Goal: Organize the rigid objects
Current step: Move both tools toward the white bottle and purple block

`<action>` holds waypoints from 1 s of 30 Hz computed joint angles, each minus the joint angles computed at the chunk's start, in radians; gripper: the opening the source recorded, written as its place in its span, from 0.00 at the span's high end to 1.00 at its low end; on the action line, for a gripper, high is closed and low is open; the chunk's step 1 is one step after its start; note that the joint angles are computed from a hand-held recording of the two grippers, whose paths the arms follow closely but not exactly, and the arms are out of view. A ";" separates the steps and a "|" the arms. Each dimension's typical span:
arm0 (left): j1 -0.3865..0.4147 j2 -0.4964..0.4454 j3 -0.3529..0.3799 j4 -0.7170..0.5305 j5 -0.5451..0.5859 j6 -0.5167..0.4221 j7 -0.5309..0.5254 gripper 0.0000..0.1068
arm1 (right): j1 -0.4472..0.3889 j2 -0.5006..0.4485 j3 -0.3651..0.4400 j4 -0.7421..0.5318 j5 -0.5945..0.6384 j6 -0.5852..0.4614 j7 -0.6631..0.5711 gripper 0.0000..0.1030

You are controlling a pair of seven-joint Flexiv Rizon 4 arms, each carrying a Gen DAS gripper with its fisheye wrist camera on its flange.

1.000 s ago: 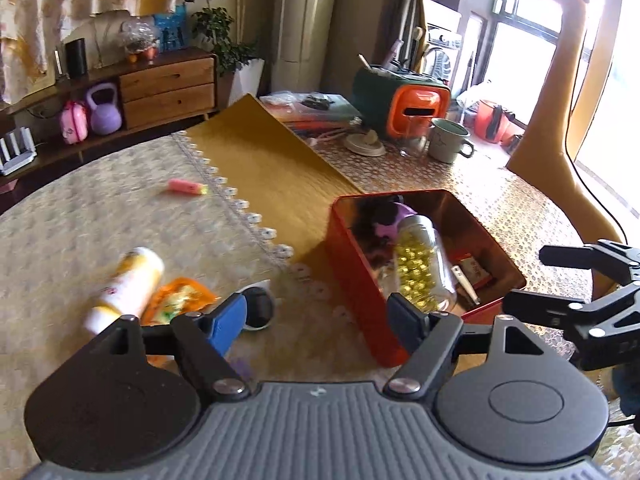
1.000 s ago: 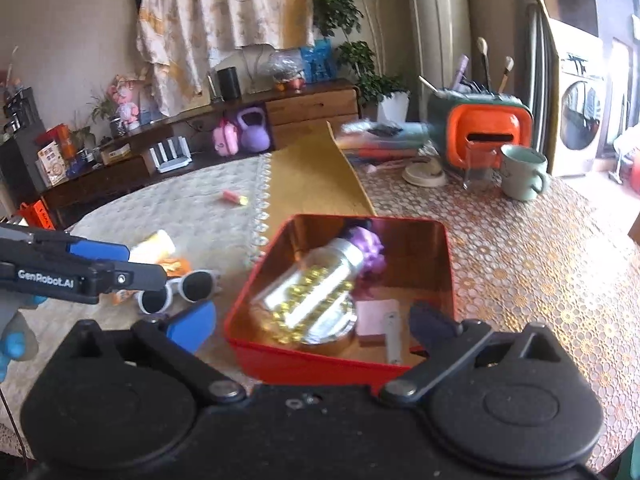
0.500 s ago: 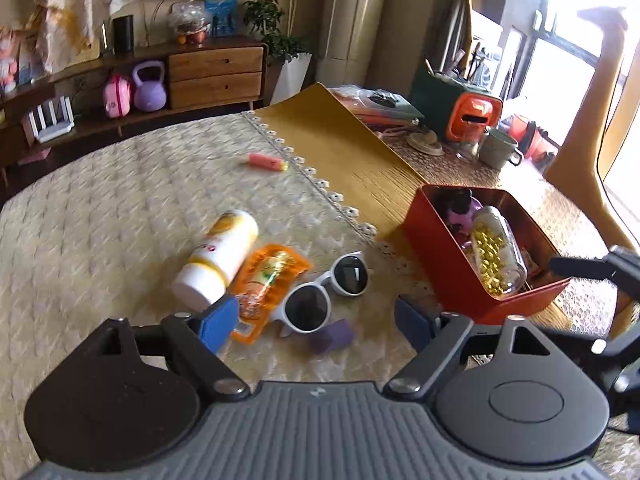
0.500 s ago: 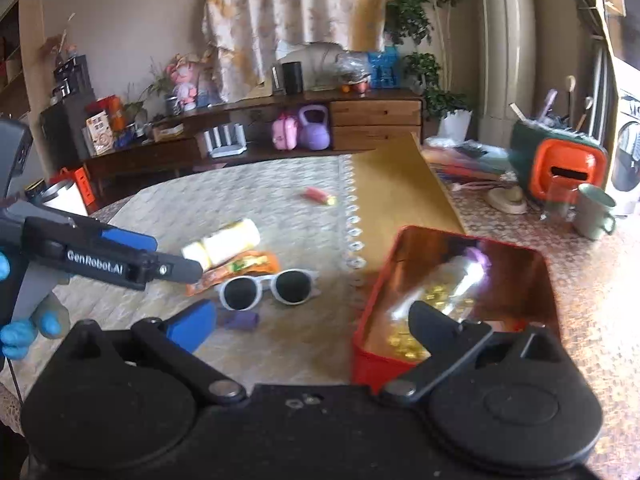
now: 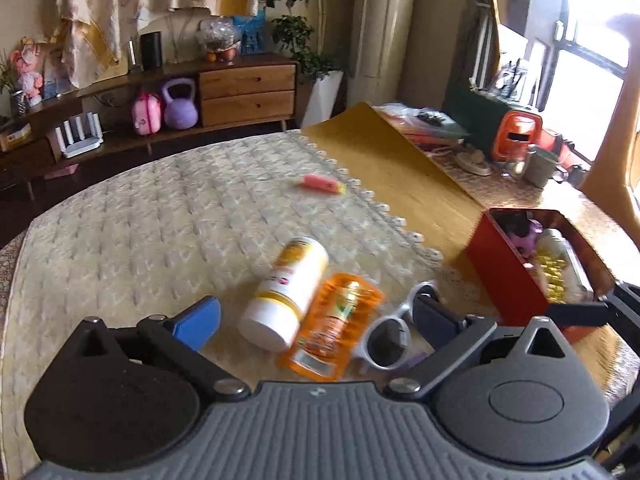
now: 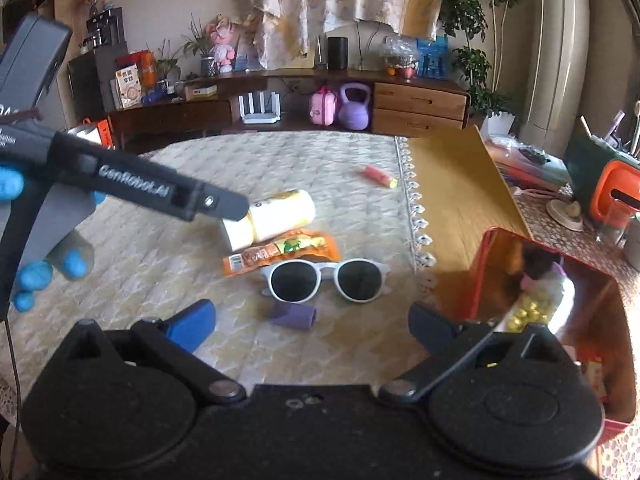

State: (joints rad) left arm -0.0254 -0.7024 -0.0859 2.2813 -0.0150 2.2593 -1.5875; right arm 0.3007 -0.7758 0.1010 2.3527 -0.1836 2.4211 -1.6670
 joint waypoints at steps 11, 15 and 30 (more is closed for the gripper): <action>0.032 -0.070 -0.011 -0.128 -0.008 -0.136 0.056 0.04 | 0.070 -0.068 -0.022 -0.098 0.049 -0.085 0.009 0.05; 0.040 -0.101 -0.018 -0.170 -0.026 -0.166 0.068 0.04 | 0.062 -0.081 -0.016 -0.121 0.025 -0.114 0.020 0.09; 0.038 -0.156 -0.021 -0.246 -0.077 -0.241 0.082 0.34 | 0.055 -0.109 -0.011 -0.168 -0.012 -0.195 0.039 0.39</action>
